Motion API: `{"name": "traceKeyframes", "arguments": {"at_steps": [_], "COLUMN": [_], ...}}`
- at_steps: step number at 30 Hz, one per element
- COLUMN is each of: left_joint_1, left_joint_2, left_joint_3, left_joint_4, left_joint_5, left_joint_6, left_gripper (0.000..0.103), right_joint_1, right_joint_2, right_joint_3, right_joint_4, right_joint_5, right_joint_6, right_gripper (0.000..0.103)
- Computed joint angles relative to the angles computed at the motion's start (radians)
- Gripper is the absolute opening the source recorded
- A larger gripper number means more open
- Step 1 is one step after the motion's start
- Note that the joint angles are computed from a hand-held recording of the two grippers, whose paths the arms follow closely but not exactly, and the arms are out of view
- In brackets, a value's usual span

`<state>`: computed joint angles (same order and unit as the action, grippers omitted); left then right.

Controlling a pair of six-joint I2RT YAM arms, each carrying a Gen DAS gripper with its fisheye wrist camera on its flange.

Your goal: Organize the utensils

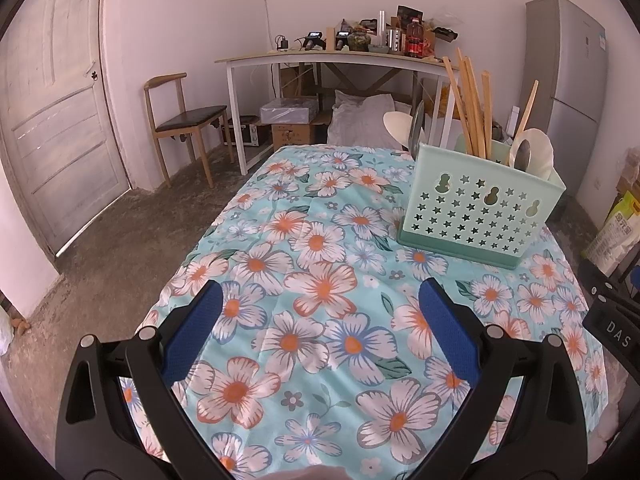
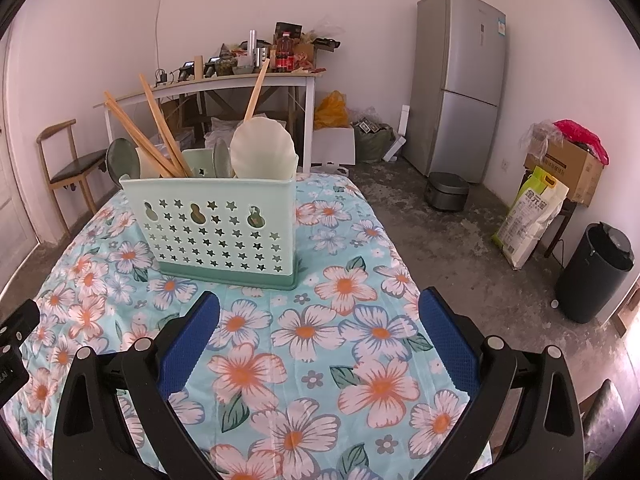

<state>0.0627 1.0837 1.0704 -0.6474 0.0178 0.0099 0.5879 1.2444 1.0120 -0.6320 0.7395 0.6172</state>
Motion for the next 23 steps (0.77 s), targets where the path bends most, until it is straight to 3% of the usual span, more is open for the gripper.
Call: {"name": "traceKeyframes", "arguments": {"at_steps": [23], "left_joint_1": [0.001], "left_joint_2": [0.02], "left_joint_3": [0.009], "left_joint_4": [-0.009], "left_joint_5": [0.016], "left_joint_6": [-0.012], "left_gripper": [0.095], "right_joint_1": [-0.003], "right_joint_2": [0.014], "right_joint_3": [0.009], "right_joint_4": [-0.007], "right_joint_5": [-0.005], "right_joint_6": [0.0], "right_gripper": [0.097]}}
